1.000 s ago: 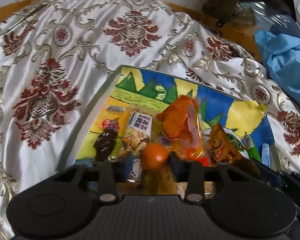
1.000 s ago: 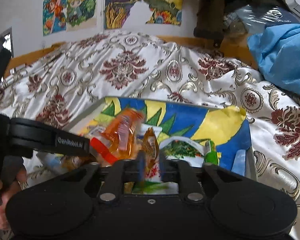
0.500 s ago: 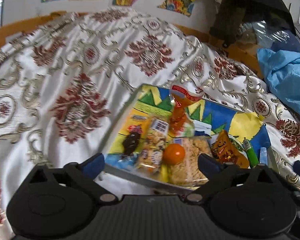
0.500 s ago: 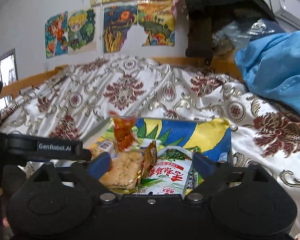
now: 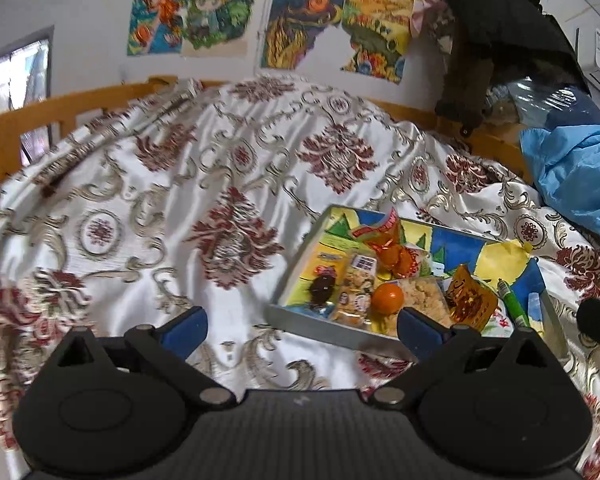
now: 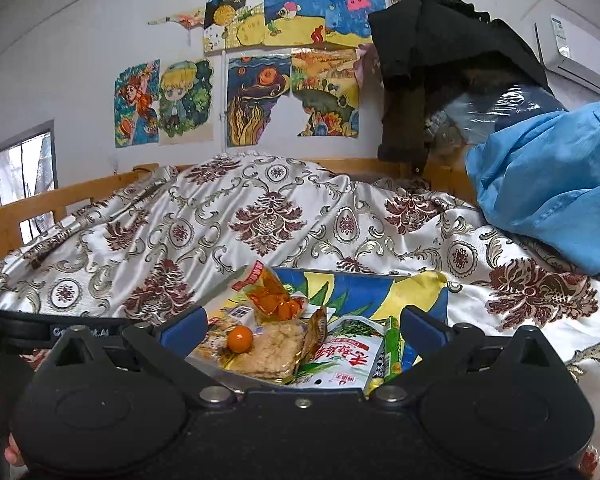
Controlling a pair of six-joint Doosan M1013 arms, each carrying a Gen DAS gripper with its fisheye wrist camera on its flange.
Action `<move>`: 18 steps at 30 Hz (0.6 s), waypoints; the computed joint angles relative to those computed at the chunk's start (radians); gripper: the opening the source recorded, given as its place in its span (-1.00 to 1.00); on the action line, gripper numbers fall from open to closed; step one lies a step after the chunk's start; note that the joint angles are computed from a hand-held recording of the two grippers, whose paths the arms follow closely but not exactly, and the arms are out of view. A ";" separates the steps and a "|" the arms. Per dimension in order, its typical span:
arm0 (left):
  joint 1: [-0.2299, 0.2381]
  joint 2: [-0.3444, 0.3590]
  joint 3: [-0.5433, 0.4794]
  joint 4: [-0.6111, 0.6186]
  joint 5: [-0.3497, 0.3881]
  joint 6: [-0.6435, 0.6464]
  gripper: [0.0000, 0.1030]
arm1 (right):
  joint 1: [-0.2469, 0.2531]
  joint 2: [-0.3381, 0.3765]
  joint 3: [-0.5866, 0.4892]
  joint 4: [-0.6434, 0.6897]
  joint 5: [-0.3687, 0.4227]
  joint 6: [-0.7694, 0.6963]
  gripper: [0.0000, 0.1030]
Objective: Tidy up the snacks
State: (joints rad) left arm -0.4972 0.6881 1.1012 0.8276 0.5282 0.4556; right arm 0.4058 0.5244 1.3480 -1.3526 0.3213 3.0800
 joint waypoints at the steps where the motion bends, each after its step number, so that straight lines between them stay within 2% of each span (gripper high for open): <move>1: -0.003 -0.010 0.021 0.045 -0.006 -0.038 0.99 | 0.003 -0.006 0.009 -0.019 0.001 0.023 0.98; 6: -0.017 -0.056 0.118 0.192 -0.003 -0.148 0.99 | 0.022 -0.039 0.070 -0.084 0.010 0.106 0.98; 14: -0.027 -0.123 0.243 0.263 -0.005 -0.259 0.99 | 0.052 -0.091 0.162 -0.119 0.037 0.206 0.99; 18: -0.032 -0.148 0.283 0.264 0.004 -0.268 0.99 | 0.065 -0.111 0.194 -0.133 0.050 0.235 0.99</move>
State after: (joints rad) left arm -0.5294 0.5402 1.3846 1.0916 0.5320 0.1871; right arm 0.4705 0.4130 1.5416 -1.4853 0.3708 3.3155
